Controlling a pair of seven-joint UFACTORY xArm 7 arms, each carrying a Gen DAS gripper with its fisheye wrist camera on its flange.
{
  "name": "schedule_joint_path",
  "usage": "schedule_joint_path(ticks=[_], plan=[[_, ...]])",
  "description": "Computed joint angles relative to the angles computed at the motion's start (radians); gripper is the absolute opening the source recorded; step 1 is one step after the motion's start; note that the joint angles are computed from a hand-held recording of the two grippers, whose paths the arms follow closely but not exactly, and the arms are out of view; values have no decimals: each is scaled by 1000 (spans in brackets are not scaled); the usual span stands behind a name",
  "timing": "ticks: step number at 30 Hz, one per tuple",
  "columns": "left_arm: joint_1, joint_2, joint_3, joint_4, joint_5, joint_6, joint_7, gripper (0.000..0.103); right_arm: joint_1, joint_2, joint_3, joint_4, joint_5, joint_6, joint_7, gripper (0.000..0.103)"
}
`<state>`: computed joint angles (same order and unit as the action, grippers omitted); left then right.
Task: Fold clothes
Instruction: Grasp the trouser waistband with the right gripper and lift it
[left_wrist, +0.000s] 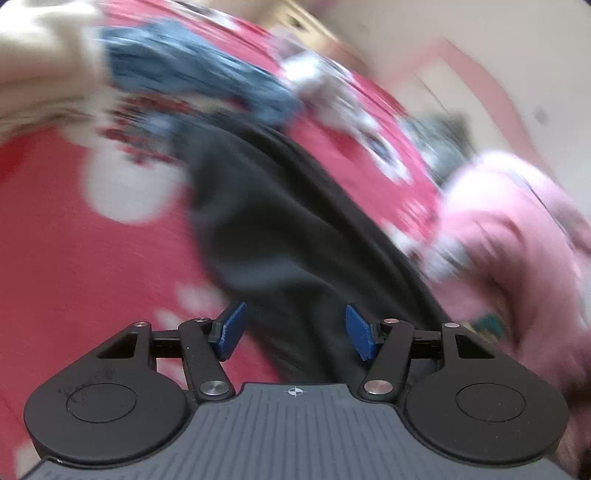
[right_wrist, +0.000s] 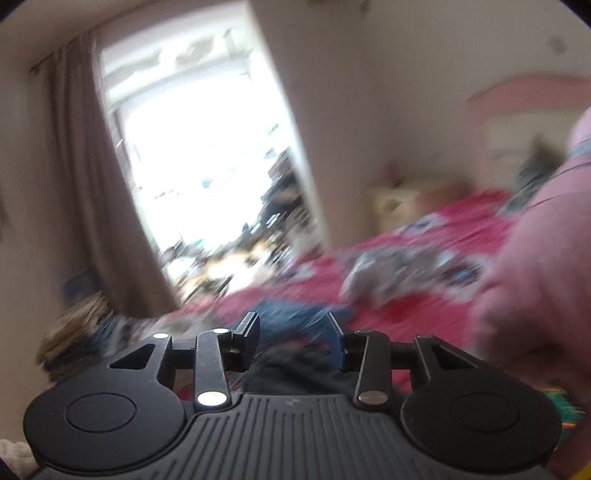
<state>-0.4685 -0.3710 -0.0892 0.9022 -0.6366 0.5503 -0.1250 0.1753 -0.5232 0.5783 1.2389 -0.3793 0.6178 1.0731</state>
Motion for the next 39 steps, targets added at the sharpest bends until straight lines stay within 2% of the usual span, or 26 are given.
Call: schedule_joint_path(ticks=[2, 5, 9, 12, 16, 19, 22, 23, 24, 26, 28, 32, 35, 39], plan=[[43, 32, -14, -10, 44, -75, -48, 60, 20, 149, -14, 54, 18, -64, -48, 44], [39, 124, 23, 45, 6, -129, -2, 61, 58, 375, -51, 159, 8, -109, -106, 48], [65, 263, 35, 166, -79, -138, 77, 63, 95, 644, -91, 346, -81, -67, -81, 49], [100, 324, 11, 213, -124, -121, 123, 63, 145, 811, -131, 475, -86, -47, -140, 49], [140, 382, -32, 242, -141, -110, 190, 63, 229, 1039, -155, 740, -79, 119, -378, 48], [153, 388, -56, 229, -164, -139, 271, 63, 304, 1190, -197, 955, -81, 275, -529, 48], [154, 379, -70, 210, -163, -167, 330, 63, 339, 1276, -231, 1072, -51, 367, -627, 48], [153, 376, -72, 205, -155, -173, 344, 63, 349, 1294, -242, 1098, -41, 391, -654, 44], [151, 373, -74, 201, -145, -179, 357, 63, 351, 1301, -245, 1110, -21, 403, -682, 40], [146, 369, -76, 192, -129, -191, 384, 63, 364, 1292, -264, 1099, -6, 400, -715, 19], [142, 365, -76, 187, -140, -200, 421, 63, 388, 1265, -296, 1066, -16, 391, -744, 4], [147, 362, -66, 204, -305, -165, 544, 63, 426, 1126, -361, 880, -37, 274, -720, 2], [151, 352, -57, 214, -435, -140, 640, 63, 475, 1034, -432, 778, -82, 226, -675, 2], [161, 380, -53, 249, -454, -114, 634, 63, 510, 1017, -503, 742, -107, 239, -681, 2]])
